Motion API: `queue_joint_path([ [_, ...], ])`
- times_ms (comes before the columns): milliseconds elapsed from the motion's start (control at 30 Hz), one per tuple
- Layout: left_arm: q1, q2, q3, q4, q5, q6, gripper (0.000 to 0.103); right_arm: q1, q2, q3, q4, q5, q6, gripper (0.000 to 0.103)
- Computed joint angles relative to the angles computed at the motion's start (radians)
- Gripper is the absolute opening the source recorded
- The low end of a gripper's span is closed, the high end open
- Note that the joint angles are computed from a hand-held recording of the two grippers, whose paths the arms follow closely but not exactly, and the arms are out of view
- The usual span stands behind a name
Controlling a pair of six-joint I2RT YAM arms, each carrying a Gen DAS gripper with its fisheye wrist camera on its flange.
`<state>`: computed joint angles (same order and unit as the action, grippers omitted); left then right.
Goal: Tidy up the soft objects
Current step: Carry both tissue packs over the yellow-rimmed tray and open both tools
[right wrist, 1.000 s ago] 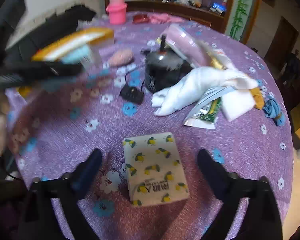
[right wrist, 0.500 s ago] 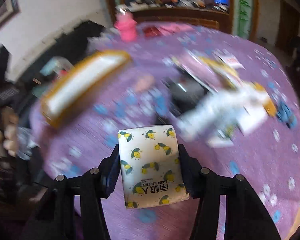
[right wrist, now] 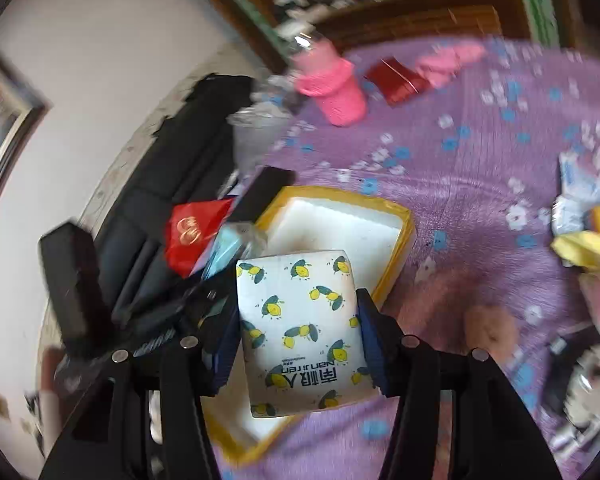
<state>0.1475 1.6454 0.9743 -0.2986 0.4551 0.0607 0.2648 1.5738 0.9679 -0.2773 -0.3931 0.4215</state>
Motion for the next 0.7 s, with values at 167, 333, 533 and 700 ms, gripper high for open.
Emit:
queue_joint_path([
  [167, -0.016, 0.145, 0.074, 0.035, -0.001, -0.037, 0.055, -0.004, 0.19, 0.116, 0.036, 0.007, 0.055, 0.053],
  [333, -0.021, 0.209, 0.11, 0.032, 0.01, -0.057, 0.064, 0.027, 0.265, 0.189, 0.02, 0.083, 0.058, 0.062],
  [533, 0.019, 0.212, 0.119, 0.004, 0.065, -0.081, 0.071, 0.038, 0.284, 0.21, 0.018, 0.155, 0.038, 0.075],
  [700, 0.032, 0.106, 0.066, -0.014, 0.07, -0.079, 0.071, 0.008, 0.11, 0.08, 0.041, 0.162, -0.01, 0.075],
])
